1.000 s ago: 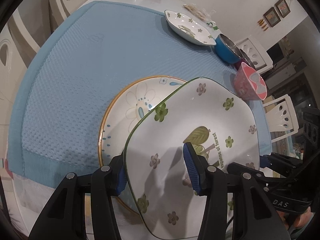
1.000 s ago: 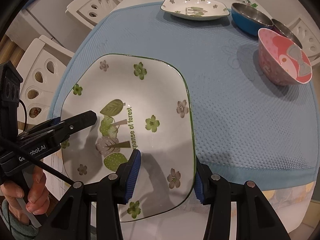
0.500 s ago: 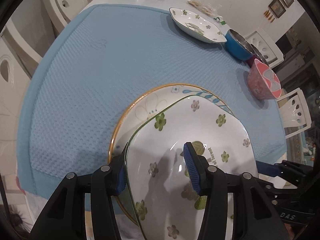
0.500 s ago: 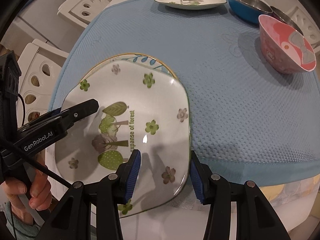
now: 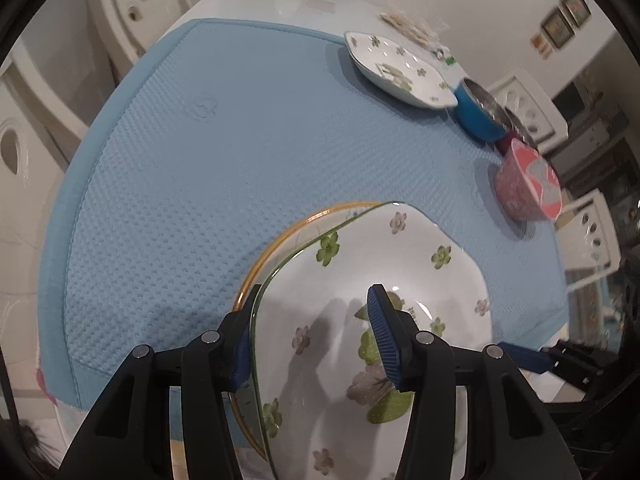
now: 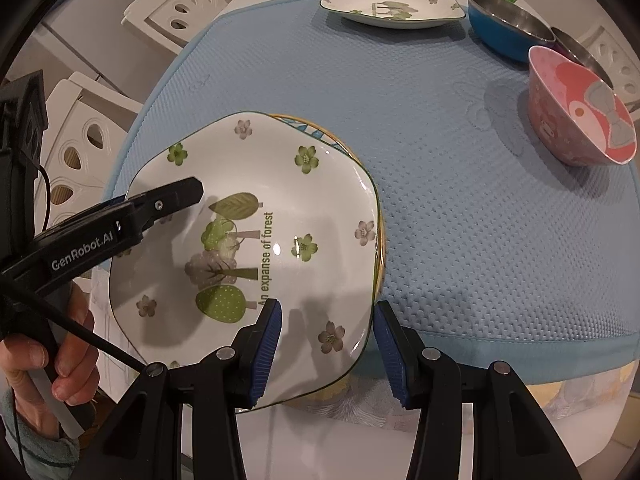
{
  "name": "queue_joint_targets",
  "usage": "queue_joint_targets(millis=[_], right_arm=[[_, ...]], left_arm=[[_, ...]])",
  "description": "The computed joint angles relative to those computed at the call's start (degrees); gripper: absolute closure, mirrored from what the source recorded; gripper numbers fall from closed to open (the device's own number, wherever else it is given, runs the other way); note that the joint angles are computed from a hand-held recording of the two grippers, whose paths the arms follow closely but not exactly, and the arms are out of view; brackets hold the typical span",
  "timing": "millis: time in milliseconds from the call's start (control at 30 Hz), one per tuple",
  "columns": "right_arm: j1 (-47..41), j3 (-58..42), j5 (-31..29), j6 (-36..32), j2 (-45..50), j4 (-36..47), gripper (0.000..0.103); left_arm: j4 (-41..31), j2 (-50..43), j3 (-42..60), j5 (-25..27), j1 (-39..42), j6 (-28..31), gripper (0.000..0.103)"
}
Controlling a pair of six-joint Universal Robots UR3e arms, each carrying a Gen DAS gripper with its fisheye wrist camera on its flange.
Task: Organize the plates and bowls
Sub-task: 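Lower the forest plate onto the Sunflower plate and open both tools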
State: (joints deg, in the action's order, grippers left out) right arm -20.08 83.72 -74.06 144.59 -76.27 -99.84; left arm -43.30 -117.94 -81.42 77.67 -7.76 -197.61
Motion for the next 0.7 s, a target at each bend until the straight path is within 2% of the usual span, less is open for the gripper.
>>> queue_joint_targets(millis=[167, 267, 700], right_arm=[[-2.3, -0.6, 1.4, -2.1, -1.1, -0.2, 0.056], [-2.6, -1.1, 1.4, -2.2, -0.8, -0.3, 0.056], [0.4, 0.0, 0.7, -1.1, -1.0, -0.7, 0.056]], left_arm=[[3.1, 4.1, -3.1, 1.3, 1.0, 0.0, 0.053], [2.0, 4.8, -2.6, 1.4, 1.2, 0.8, 0.053], [0.4, 2.0, 0.1, -0.6, 0.6, 1.0, 0.053]])
